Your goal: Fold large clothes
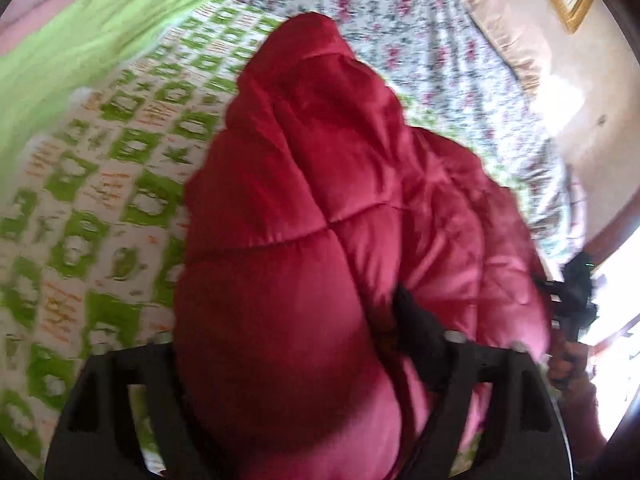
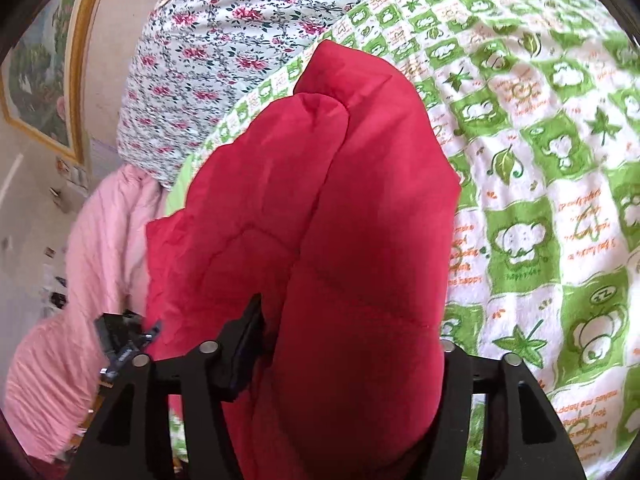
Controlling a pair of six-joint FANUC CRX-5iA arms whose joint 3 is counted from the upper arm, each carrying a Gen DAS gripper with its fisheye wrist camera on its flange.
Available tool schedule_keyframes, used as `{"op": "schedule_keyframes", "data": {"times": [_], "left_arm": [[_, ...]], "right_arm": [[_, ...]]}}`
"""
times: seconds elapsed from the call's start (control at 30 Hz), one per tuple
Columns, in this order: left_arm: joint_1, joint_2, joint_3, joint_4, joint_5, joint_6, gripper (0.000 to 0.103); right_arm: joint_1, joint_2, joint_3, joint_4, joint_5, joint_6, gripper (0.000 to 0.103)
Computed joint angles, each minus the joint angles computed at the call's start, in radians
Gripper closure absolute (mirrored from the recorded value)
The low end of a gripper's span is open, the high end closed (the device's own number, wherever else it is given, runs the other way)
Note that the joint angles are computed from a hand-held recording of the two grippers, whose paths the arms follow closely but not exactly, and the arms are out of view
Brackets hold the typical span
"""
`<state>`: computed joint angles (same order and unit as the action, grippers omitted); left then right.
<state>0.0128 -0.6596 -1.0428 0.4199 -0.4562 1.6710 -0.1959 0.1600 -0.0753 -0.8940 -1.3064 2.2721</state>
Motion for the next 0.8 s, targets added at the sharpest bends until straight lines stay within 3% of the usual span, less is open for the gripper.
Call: {"op": "schedule_keyframes", "data": {"times": [0.17, 0.37, 0.53, 0.8], "left_arm": [[-0.056, -0.032, 0.125, -0.33, -0.127, 0.331, 0.01], [-0.089, -0.096, 0.189, -0.503, -0.24, 0.506, 0.011], [-0.248, -0.083, 0.292, -0.763, -0.333, 0.794, 0.011], [-0.407, 0.002, 0.379, -0.86, -0.317, 0.858, 0.011]], "right_arm": [[0.01, -0.026, -0.022, 0.025, 0.041, -0.04, 0.019], [0.003, -0.091, -0.06, 0.06, 0.09, -0.041, 0.018], [0.004, -0.16, -0.102, 0.074, 0.152, -0.041, 0.018], [0.054, -0.307, -0.18, 0.102, 0.272, -0.015, 0.017]]}}
